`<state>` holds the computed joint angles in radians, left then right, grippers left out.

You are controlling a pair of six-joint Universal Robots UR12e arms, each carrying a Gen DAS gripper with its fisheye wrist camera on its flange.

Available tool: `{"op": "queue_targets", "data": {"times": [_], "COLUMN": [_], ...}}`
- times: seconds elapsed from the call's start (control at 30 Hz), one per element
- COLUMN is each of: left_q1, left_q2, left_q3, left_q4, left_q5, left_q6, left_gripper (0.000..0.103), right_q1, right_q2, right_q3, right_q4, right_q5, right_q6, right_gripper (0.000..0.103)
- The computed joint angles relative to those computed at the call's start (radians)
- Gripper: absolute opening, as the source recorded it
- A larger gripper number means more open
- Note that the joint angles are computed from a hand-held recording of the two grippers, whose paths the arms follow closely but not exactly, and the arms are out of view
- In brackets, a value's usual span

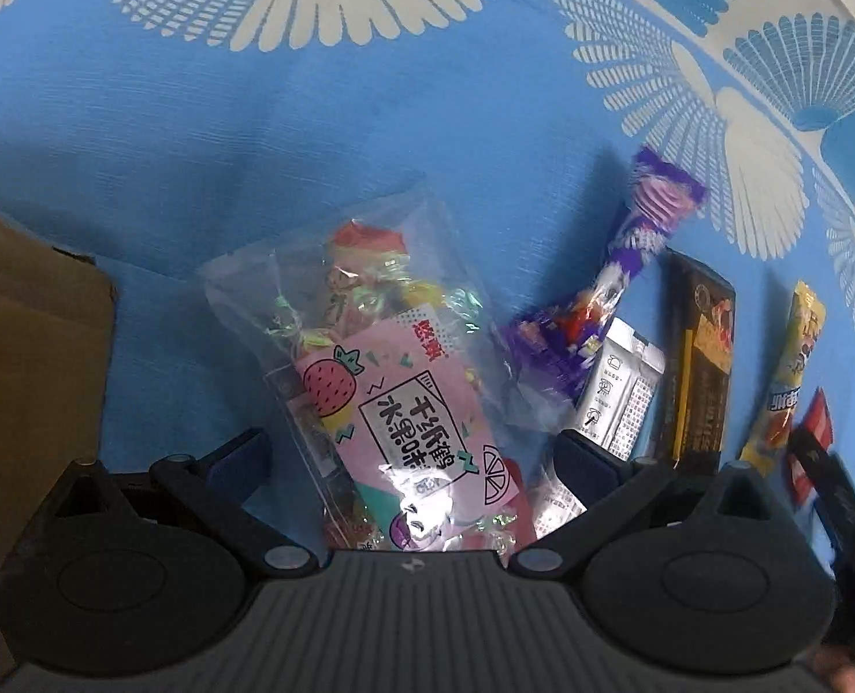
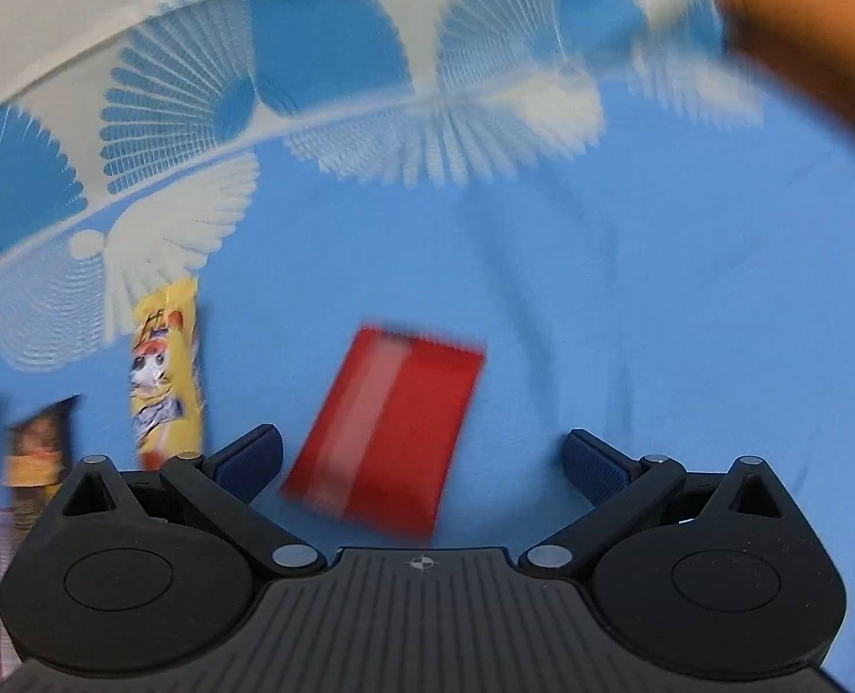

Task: Organize snacks
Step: 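Grasp the clear candy bag with left tool while right tool grasps red packet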

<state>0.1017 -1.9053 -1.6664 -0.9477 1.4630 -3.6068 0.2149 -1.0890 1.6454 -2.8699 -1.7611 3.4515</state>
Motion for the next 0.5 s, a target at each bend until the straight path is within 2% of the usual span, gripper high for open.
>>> {"op": "queue_targets", "data": {"times": [0.03,0.13,0.2,0.33,0.4,0.5], "left_q1": [0.003,0.013,0.028,0.064,0.068,0.052], "left_q2": [-0.002,-0.007,-0.013,-0.01,-0.012,-0.04], "left_q3": [0.005,0.021,0.038,0.038,0.039,0.094], "left_q4": [-0.012,-0.047,-0.075,-0.07,-0.065,-0.143], "left_q5": [-0.009,-0.034,-0.067,-0.139,-0.142,-0.096], "left_q6": [0.002,-0.014,-0.065,-0.193,-0.234,-0.264], "left_gripper": [0.103,0.103,0.103,0.103,0.103,0.103], "right_q1": [0.008,0.014,0.017,0.008,0.009,0.015], "right_q2": [0.01,0.024,0.032,0.034,0.033,0.037], "right_q3": [-0.007,-0.005,-0.013,-0.044,-0.038,-0.029], "right_q4": [-0.005,-0.057,-0.067,-0.004,-0.012,-0.044], "right_q5": [-0.027,-0.045,-0.057,-0.036,-0.039,-0.059], "right_q6": [-0.025,-0.006,-0.002,0.044,0.047,0.026], "right_gripper": [0.103,0.103,0.103,0.103,0.103,0.103]}}
